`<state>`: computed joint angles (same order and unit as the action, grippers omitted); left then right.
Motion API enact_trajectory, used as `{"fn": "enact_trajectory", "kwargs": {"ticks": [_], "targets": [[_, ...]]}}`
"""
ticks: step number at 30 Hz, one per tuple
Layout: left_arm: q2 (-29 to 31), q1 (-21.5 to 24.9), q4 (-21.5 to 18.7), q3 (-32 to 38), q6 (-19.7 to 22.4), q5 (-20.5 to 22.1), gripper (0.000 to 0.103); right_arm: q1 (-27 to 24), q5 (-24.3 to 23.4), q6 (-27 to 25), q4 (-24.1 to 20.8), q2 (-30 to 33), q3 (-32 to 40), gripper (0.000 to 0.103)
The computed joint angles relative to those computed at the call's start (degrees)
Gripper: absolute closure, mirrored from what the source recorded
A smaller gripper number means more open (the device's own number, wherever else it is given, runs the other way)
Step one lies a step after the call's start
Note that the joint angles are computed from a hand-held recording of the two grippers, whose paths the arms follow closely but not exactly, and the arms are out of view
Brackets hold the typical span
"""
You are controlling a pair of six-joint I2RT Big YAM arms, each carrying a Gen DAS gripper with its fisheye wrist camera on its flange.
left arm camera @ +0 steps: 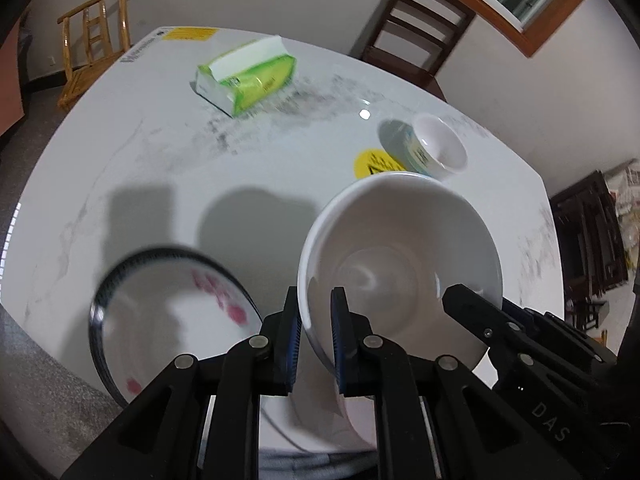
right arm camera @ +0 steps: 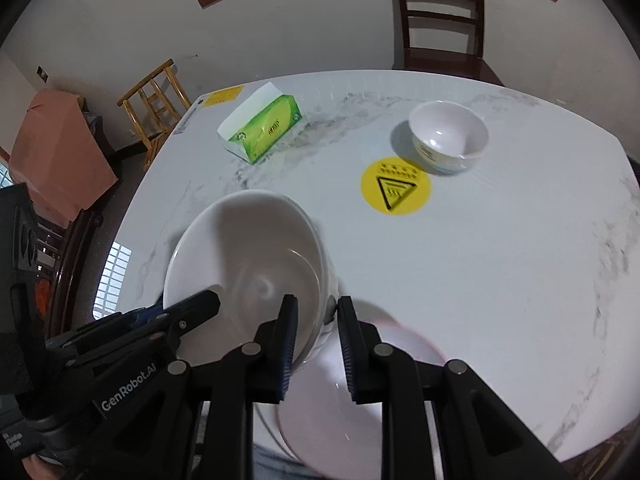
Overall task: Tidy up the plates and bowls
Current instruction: 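Lift the white Rabbit bowl and lower it into the pink bowl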
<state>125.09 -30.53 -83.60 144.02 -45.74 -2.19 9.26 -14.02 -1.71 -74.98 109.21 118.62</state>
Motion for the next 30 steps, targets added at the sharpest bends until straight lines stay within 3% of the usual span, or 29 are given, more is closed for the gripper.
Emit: {"fn": "enact_trajectory", "kwargs": {"ticks": [5, 12, 30], "targets": [[-1.1, -2.9, 0.9, -2.4, 1.0, 0.0, 0.092, -2.0, 0.8, -1.4, 2.7, -6.4, -10.0, 0.082], [3.2, -5.4, -3.4, 2.3, 2.4, 0.6, 0.09, -4.8, 0.0, -1.5, 4.4, -9.4, -18.1, 0.082], [11.2, -5.9, -10.9, 11.5, 3.8, 3.7, 0.09, -6.3, 0.0, -2.3, 3.0, -6.9, -19.1, 0.08]]}}
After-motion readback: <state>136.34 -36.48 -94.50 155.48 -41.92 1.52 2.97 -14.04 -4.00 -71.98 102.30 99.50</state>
